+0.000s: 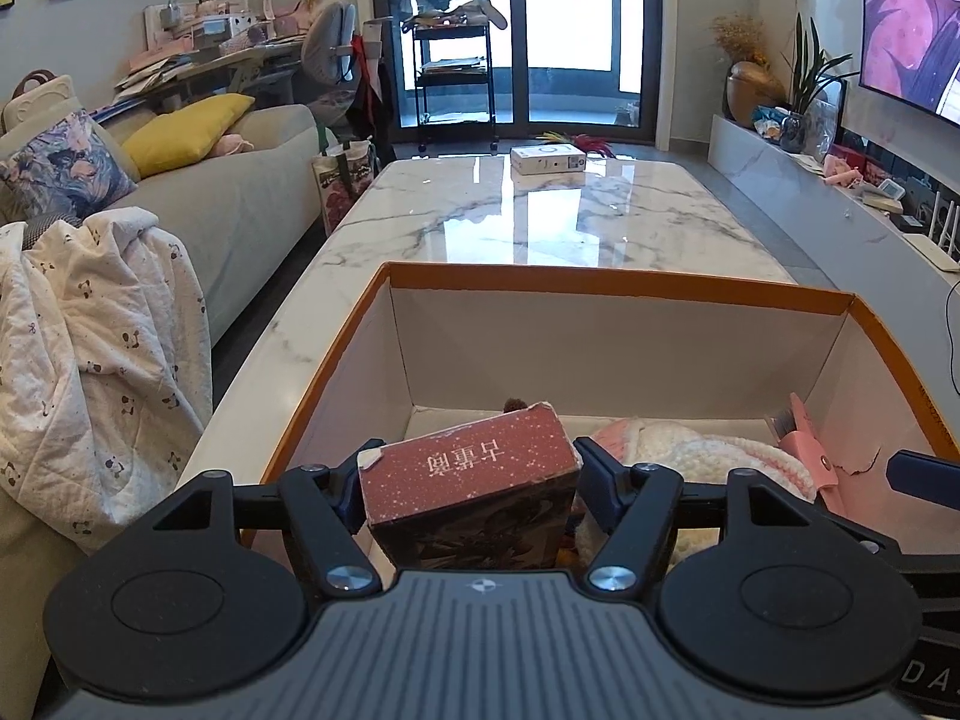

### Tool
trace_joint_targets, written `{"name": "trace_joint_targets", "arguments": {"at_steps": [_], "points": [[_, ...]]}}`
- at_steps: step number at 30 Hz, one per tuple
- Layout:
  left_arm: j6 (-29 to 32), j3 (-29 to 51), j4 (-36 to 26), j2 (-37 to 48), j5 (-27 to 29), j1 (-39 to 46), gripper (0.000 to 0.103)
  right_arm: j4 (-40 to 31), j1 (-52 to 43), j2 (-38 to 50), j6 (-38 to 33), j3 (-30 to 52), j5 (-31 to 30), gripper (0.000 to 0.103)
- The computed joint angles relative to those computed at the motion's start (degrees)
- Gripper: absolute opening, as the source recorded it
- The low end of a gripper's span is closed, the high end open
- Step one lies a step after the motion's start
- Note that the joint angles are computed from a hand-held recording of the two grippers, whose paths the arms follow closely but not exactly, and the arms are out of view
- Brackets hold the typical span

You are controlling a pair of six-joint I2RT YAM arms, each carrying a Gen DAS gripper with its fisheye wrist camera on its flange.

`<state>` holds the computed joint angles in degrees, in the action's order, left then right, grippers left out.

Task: Organize objects
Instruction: 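Open the right tool to release the wallet while the left releases the book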

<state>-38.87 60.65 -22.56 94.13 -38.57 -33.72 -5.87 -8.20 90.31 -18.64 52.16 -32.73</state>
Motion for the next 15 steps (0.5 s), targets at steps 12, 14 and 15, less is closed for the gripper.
{"name": "trace_joint_targets", "arguments": {"at_steps": [12, 14, 15], "points": [[-0.34, -0.08, -0.19, -0.40, -0.57, -0.19, 0.079, 2.33, 0.25, -0.69, -0.19, -1.27, 1.74, 0.100], [-0.65, -0.17, -0.34, -0.49, -0.49, -0.24, 0.079, 2.31, 0.29, -0.78, -0.33, -1.38, 1.74, 0.101], [-0.88, 0.01, -0.67, -0.48, -0.51, -0.33, 0.079, 2.15, 0.29, -0.82, -0.38, -1.37, 1.80, 0.102]]}}
